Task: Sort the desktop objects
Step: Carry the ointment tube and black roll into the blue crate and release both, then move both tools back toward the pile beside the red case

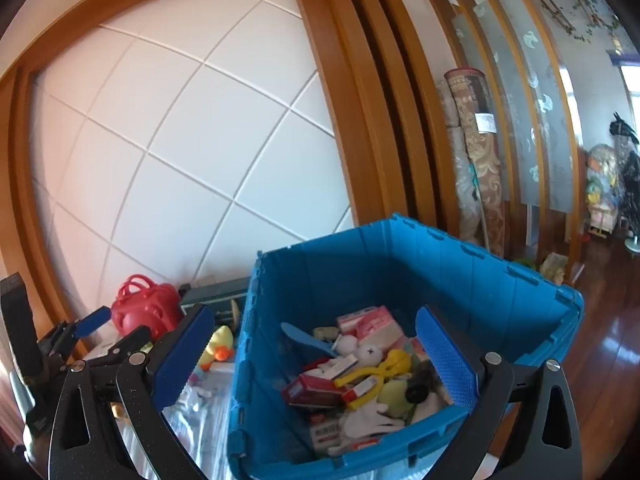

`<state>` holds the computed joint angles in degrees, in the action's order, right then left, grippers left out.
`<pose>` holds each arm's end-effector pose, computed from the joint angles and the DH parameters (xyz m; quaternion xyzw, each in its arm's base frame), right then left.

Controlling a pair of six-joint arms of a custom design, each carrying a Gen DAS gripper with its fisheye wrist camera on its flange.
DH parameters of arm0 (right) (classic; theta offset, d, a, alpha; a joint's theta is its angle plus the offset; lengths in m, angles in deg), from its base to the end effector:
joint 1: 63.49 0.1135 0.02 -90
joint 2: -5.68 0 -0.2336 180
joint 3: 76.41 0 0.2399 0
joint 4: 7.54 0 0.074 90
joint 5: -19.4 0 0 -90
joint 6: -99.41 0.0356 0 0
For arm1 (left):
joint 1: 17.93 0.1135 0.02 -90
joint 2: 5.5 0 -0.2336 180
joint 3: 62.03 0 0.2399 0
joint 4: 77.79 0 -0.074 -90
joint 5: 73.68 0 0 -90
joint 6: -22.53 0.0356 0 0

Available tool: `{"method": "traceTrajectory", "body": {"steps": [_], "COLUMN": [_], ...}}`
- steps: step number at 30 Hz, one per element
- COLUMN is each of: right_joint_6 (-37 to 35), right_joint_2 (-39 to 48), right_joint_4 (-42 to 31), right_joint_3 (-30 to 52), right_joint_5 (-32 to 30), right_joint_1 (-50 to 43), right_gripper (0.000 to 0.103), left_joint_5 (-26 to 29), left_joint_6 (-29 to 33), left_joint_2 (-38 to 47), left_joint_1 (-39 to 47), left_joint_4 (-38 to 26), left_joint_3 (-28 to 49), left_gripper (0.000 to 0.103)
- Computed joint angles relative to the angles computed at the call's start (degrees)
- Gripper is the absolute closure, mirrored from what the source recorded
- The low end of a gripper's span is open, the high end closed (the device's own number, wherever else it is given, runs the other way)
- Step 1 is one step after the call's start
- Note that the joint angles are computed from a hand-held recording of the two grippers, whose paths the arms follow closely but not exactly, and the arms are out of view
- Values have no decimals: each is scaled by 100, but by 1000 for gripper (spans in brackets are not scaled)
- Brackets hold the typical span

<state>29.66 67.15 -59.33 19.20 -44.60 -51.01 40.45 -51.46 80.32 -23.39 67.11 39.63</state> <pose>0.2065 0.0297 0.4212 0.1858 0.7757 -0.0122 0.6030 0.3314 -0.0463 0.3768 0.2674 0.7609 -0.1177 0.5793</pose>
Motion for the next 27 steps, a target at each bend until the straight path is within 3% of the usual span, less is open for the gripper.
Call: {"method": "traceTrajectory", "body": {"steps": [6,14,21,27], "right_joint_6": [312,747,1254,1275], "right_joint_2": [580,1992,3522,4910], "right_joint_4": [-110,21,-91,-870], "right_joint_3": [475,1303,2400,3787], "right_joint_5": [957,1626,1402,861], "right_joint_1": [1315,2600,2956,2926], "right_gripper": [0,0,0,0], "left_joint_5": [595,1365,1544,1314], "left_joint_6": [271,990,1785,1870], "left_joint_2": [51,644,1990,3124], "left_joint_1": [1046,2748,3735,4037], "left_joint_4": [-135,-96,-530,-808], "left_joint_3": [-6,194,1276,2301], "left_gripper": [24,24,24,24]}}
